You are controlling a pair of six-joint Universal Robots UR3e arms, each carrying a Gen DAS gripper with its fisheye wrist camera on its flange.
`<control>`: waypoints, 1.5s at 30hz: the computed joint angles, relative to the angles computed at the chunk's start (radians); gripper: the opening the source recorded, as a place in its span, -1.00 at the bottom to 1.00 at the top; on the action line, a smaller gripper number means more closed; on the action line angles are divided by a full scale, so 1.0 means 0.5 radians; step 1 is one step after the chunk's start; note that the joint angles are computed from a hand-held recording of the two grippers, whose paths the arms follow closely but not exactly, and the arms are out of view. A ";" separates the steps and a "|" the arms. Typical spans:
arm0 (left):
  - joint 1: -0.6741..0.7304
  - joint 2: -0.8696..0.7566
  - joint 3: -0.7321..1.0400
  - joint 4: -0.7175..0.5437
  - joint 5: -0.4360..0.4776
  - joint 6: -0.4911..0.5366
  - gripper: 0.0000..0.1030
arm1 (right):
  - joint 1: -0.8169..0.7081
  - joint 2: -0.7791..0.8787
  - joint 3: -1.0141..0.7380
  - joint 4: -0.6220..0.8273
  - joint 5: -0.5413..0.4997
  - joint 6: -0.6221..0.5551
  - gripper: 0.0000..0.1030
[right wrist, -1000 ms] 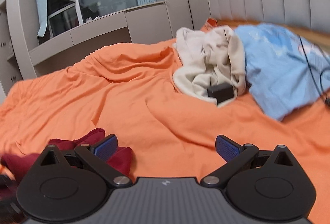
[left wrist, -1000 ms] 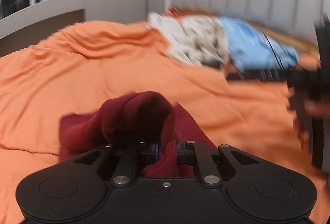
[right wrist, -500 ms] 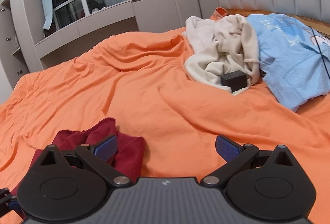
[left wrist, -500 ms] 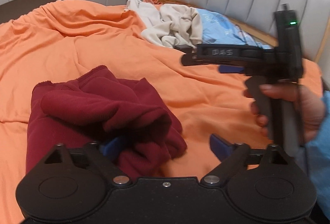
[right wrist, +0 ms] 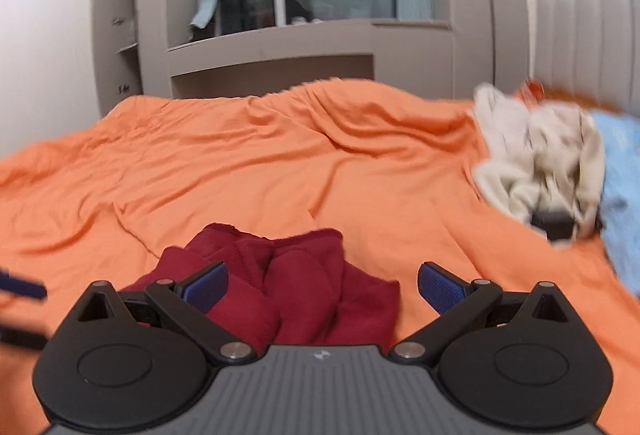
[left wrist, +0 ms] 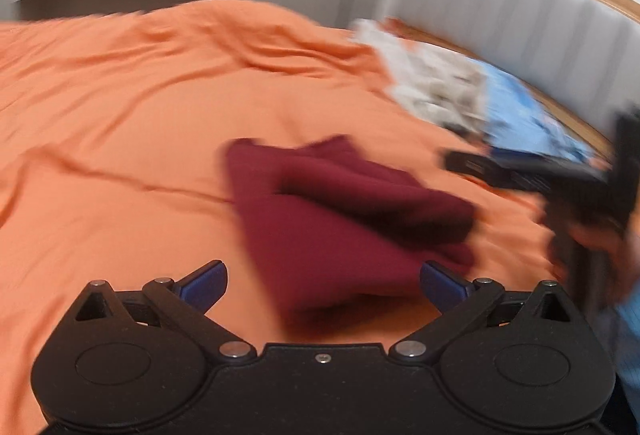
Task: Fold small clothes
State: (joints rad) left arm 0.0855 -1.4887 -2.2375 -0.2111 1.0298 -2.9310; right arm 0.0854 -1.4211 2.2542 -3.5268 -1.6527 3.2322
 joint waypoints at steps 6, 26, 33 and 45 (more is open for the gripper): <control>0.236 -0.263 -0.027 0.276 0.020 -0.245 0.99 | 0.194 0.183 -0.104 -0.181 0.073 -0.238 1.00; 0.367 -0.341 -0.173 0.402 -0.157 -0.206 0.99 | -0.317 -0.156 0.211 0.233 0.157 0.272 1.00; 0.392 -0.460 -0.181 0.584 -0.295 -0.312 0.99 | -0.720 -0.318 0.435 0.219 0.567 0.376 1.00; 0.311 -0.686 -0.114 0.810 -0.480 -0.311 0.99 | -0.577 0.116 0.207 0.058 0.546 0.537 -0.71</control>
State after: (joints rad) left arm 0.2413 -1.8319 -2.2945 0.1940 0.7897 -3.0865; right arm -0.2033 -1.3631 2.3578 -3.4978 -1.3799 3.5007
